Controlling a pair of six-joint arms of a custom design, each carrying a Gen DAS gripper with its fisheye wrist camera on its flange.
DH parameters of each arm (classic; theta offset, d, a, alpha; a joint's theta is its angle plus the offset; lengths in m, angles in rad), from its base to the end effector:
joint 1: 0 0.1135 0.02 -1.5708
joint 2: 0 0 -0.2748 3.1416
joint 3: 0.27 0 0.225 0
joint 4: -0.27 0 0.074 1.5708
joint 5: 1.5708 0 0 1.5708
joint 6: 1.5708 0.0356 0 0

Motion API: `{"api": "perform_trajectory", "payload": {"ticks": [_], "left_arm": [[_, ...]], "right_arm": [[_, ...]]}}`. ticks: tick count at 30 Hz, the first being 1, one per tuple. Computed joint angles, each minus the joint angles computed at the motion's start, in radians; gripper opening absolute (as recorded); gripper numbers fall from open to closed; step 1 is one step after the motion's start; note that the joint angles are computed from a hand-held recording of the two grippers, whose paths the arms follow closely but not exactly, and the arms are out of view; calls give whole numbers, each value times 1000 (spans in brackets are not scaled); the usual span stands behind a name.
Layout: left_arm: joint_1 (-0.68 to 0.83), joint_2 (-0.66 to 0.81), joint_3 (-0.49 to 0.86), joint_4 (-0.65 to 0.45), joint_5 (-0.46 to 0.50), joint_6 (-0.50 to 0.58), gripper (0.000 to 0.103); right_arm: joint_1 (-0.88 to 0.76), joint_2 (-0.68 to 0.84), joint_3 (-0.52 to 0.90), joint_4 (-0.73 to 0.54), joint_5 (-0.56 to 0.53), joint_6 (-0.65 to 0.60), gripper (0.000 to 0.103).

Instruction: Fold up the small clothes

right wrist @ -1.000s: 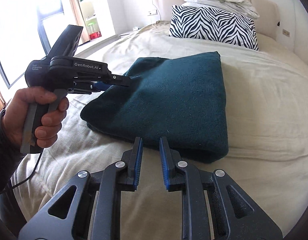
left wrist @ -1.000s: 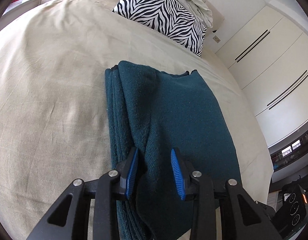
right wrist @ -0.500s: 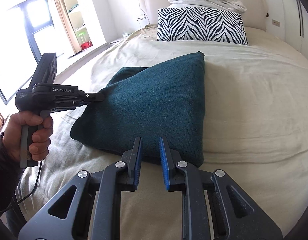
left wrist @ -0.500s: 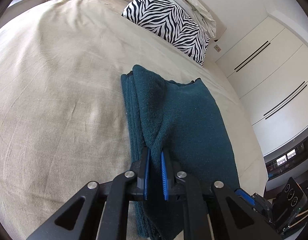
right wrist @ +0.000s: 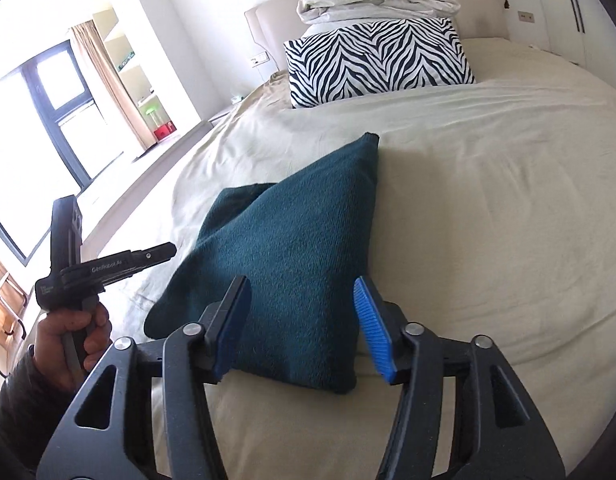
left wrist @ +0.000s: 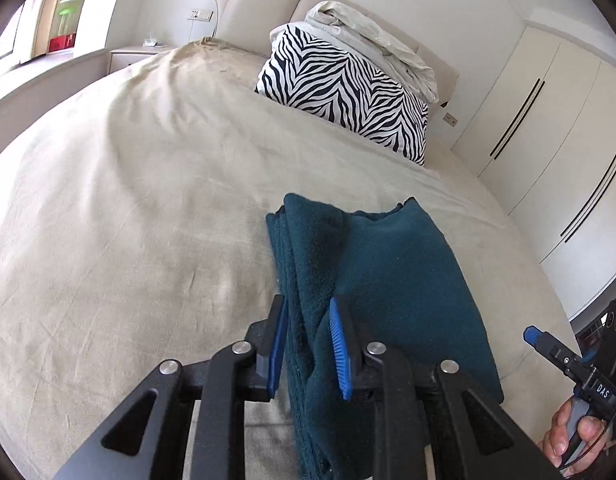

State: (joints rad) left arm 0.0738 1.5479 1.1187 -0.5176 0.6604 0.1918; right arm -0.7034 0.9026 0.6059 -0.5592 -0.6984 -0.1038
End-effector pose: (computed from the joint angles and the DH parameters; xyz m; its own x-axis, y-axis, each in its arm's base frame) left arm 0.2963 0.0000 0.2697 -0.7375 0.0964 -0.6685 0.4480 0.8105 -0.3773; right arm 0.1224 -0.0738 0.2467 -0.5908 0.3971 -0.7023 0.1133 0.9027 0.4150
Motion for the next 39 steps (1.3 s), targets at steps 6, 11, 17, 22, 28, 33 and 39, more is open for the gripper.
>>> {"api": "perform_trajectory", "payload": {"ticks": [6, 11, 17, 22, 28, 33, 39], "left_arm": [[-181, 113, 71, 70, -136, -93, 26], [-179, 251, 35, 174, -125, -109, 23], [-170, 261, 13, 212, -100, -80, 22], [-163, 251, -18, 248, -84, -86, 22], [-153, 252, -22, 253, -65, -82, 22], [-145, 252, -26, 252, -48, -81, 22], [-127, 248, -25, 243, -11, -93, 22]], "right_arm": [[119, 515, 228, 173, -188, 164, 56], [170, 908, 432, 253, -206, 313, 52], [133, 1114, 598, 333, -231, 475, 52], [86, 982, 466, 398, -336, 469, 54], [86, 838, 293, 23, -387, -20, 52], [-70, 869, 174, -112, -472, -236, 52], [-198, 764, 107, -296, -374, -464, 52]]}}
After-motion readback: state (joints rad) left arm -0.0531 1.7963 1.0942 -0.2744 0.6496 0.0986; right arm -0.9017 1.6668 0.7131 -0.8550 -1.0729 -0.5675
